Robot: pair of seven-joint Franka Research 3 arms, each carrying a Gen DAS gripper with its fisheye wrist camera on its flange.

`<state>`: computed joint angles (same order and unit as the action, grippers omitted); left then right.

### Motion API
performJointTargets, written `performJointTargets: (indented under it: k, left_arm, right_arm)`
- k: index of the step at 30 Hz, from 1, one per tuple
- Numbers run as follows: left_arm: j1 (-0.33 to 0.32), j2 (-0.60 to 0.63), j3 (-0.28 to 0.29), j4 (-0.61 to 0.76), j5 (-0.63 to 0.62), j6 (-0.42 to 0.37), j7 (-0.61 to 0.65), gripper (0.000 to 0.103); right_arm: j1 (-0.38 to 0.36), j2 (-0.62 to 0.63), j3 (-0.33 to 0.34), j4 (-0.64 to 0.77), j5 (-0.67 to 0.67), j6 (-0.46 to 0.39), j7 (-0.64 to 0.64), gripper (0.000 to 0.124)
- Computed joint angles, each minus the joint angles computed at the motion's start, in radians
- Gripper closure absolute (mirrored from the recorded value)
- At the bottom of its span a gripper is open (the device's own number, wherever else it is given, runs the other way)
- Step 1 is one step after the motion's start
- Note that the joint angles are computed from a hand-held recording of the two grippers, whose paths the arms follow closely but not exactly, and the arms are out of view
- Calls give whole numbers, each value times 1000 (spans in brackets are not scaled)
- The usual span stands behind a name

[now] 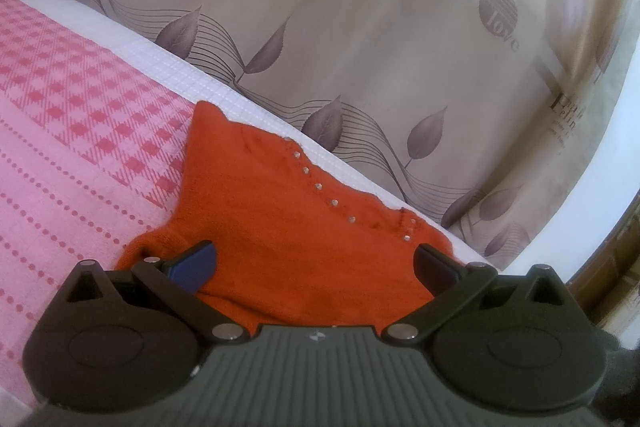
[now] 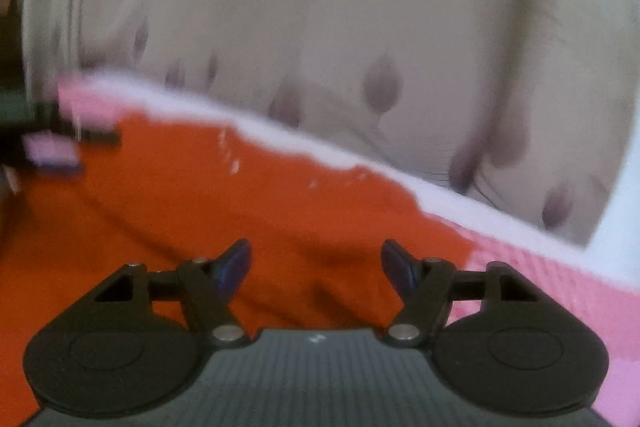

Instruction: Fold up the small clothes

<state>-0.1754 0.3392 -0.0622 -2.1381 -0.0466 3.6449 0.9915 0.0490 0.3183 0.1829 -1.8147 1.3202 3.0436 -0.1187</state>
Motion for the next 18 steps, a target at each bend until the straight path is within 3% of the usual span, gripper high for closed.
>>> performJointTargets:
  k: [2, 3, 5, 9, 11, 14, 18]
  left_arm:
    - [4, 1, -3, 0, 4, 3, -7, 0]
    - [5, 2, -4, 0, 4, 4, -9, 0]
    - [3, 3, -2, 1, 2, 4, -10, 0]
    - [-7, 2, 4, 4, -10, -2, -1, 0]
    - [-8, 2, 4, 5, -13, -4, 0, 0]
    - [-8, 2, 4, 5, -14, -4, 1, 0]
    - [-8, 2, 4, 5, -14, -4, 2, 0]
  right_arm:
    - [67, 59, -39, 16, -132, 125, 63, 54]
    - [55, 66, -37, 27, -131, 129, 106, 60]
    - [62, 64, -101, 38, -173, 108, 335, 81]
    - [-90, 43, -101, 58, -83, -69, 561, 79]
    - [-195, 26, -69, 60, 41, -239, 533, 79]
    - [-224, 26, -97, 61, 91, -383, 559, 79]
    - [-211, 40, -118, 73, 108, -415, 535, 72]
